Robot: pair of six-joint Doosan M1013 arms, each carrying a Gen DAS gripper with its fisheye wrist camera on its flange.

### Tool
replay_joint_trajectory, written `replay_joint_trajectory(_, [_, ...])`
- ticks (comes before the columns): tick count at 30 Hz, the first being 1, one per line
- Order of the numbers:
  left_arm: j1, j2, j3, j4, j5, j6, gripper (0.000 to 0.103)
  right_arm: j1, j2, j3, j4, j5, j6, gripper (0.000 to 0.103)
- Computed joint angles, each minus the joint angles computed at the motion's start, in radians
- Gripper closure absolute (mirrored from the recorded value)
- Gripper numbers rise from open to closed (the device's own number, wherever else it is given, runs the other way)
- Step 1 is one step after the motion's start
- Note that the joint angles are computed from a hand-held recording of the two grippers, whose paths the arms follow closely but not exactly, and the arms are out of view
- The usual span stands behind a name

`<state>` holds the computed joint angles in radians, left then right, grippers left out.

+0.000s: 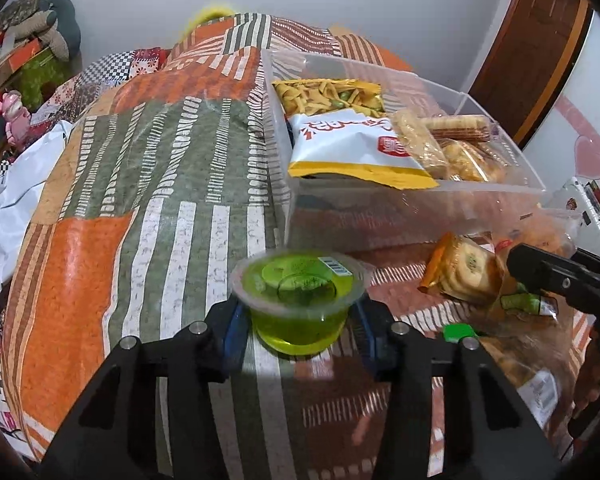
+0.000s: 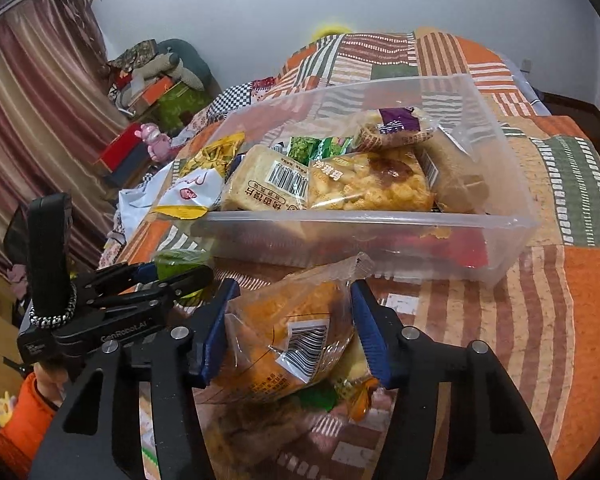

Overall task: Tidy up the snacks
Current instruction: 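Grasp the green jelly cup with left gripper while right grasps the clear pastry bag, then place the jelly cup into the clear box while right drops the pastry bag in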

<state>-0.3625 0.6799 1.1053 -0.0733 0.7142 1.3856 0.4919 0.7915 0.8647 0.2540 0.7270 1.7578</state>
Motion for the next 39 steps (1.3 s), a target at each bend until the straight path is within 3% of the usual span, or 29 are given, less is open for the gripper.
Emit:
replay_joint_trajectory(11, [-0.016,-0.080,0.070,0.054,-0.090,-0.014,0.056,-0.001,-0.047,0.056,0.021,-0.077,-0.011,0.051])
replay_joint_trajectory(22, [-0.027,-0.117,0.060,0.067,-0.175,0.009,0.056,-0.001,-0.084,0.078,-0.018,-0.171,-0.010,0.051])
replay_joint_trajectory(32, [-0.026,-0.099,-0.011,0.053,-0.222,0.025,0.056,-0.001,-0.066,0.019,-0.064,-0.220,-0.009,0.051])
replay_joint_trajectory(39, [-0.024,-0.039,-0.116,0.073,-0.187,0.008,0.056,0.000,-0.032,-0.050,-0.110,-0.226,0.014,0.051])
